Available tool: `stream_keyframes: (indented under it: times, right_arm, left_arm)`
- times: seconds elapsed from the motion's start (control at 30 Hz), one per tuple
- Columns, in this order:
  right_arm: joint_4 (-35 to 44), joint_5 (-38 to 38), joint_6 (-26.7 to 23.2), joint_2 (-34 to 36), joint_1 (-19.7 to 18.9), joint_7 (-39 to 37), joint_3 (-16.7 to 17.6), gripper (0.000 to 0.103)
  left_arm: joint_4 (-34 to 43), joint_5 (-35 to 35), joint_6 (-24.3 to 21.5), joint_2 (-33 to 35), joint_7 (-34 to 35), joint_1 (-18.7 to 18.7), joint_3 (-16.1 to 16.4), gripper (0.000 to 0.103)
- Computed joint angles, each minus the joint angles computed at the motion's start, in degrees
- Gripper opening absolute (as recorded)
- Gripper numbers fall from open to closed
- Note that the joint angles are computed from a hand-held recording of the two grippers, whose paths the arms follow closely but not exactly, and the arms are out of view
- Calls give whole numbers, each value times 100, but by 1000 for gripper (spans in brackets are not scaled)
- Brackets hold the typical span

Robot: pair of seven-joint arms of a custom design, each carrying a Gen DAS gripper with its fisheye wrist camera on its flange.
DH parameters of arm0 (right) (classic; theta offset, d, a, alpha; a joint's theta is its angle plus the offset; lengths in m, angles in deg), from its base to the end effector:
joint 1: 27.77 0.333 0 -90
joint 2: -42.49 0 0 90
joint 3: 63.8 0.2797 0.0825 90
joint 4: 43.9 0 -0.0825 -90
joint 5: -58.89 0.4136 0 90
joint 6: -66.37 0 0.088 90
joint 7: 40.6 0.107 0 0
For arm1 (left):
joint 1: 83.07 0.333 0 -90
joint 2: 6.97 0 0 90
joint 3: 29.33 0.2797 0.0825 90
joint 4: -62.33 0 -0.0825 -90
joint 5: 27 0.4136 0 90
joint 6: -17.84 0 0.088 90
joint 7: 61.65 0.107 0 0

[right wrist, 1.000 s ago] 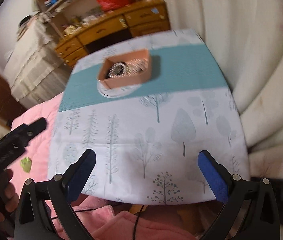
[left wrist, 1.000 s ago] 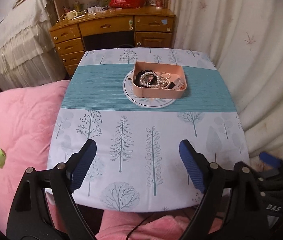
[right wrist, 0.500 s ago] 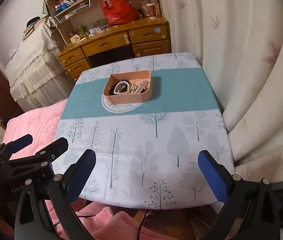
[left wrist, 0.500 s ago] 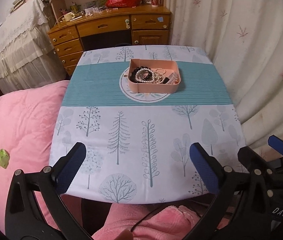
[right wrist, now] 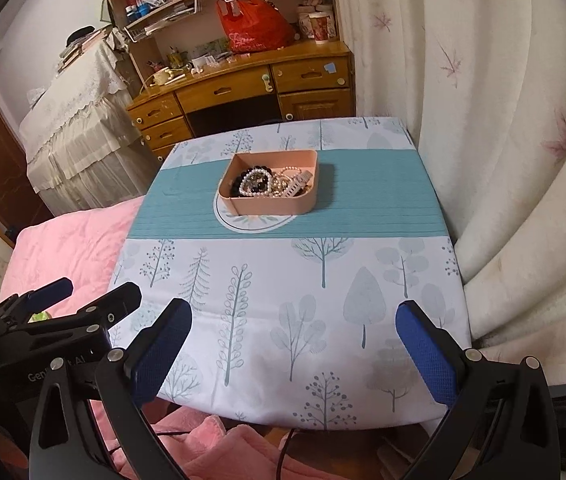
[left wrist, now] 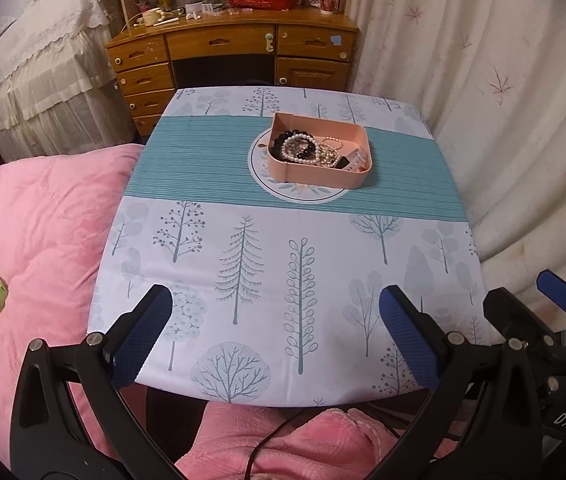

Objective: Organize jewelry

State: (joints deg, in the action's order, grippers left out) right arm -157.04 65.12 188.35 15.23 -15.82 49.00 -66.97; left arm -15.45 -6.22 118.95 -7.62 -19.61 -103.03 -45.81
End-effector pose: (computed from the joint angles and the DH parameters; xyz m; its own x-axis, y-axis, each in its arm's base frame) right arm 0.4807 0.0728 0.6968 0.1706 -0.9768 -0.1293 -0.8086 -0.0638 -0.5848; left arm 0.4900 -0.3245 0.7296 0.1880 -0.9804 0.0586 -0.8310 -0.1906 -0.5227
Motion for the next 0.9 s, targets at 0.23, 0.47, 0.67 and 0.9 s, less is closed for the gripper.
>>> stream_keyframes:
  times: [0.23, 0.47, 0.67, 0.9]
  right_arm:
    - [83, -36, 17, 62, 34, -116, 43, 103]
    - [114, -38, -26, 80, 34, -39, 62, 103]
    - [103, -57, -57, 67, 27, 24, 67, 103]
    - [119, -92, -71, 88, 23, 29, 69, 103]
  left_arm:
    - [-40, 69, 16, -39, -10, 3, -10, 103]
    - [-116, 69, 42, -96, 35, 25, -17, 103]
    - [-141, 68, 52, -109, 78, 41, -27, 103]
    - [-165, 66, 70, -127, 89, 65, -40, 103]
